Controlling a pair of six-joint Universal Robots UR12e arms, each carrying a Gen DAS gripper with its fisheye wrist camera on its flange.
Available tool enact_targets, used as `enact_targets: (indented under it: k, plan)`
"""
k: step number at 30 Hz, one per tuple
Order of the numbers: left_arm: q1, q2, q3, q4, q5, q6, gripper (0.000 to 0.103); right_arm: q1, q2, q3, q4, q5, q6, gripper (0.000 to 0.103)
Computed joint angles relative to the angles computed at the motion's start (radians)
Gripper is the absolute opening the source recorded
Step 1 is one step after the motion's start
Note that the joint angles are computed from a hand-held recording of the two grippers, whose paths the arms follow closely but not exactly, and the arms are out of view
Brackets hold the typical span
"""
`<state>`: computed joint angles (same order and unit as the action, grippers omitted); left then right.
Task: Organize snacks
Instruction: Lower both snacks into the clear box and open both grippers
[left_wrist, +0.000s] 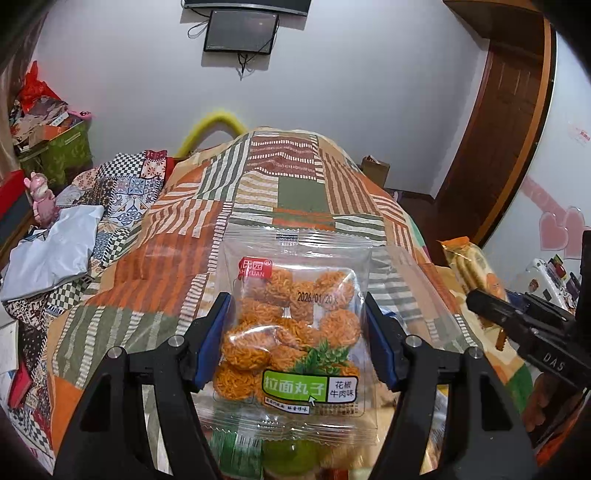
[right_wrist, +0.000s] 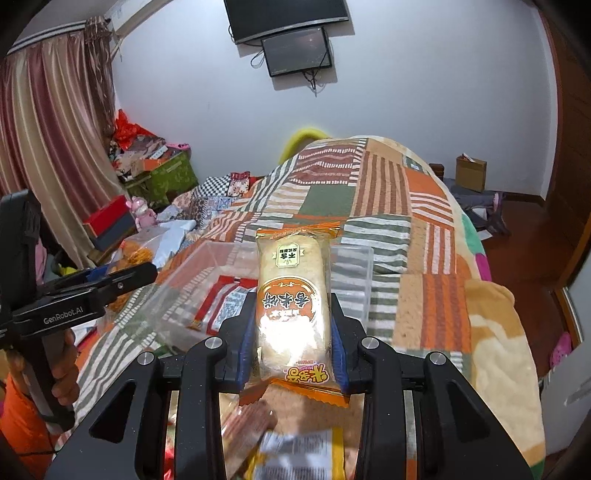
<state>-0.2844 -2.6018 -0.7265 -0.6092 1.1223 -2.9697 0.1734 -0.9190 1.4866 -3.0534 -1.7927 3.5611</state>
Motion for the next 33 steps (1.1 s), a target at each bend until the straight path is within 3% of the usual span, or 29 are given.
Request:
enact_targets:
  k: [9, 15, 27, 33]
  plan:
    - [-0.021, -0.121, 0.216, -0.165, 0.044, 0.032, 0.067, -0.019, 0.043, -0.057, 0.105, 0.033, 0.006, 0.031]
    - [-0.034, -0.173, 0.307, -0.255, 0.069, 0.078, 0.067, -0.023, 0.056, -0.072, 0.156, 0.048, 0.004, 0.031]
    - [-0.045, -0.234, 0.427, -0.410, 0.085, 0.114, 0.067, -0.013, 0.066, -0.096, 0.215, 0.004, -0.007, 0.032]
    - [-0.053, -0.214, 0.384, -0.381, 0.134, 0.141, 0.067, -0.009, 0.060, -0.093, 0.233, -0.003, -0.019, 0.034]
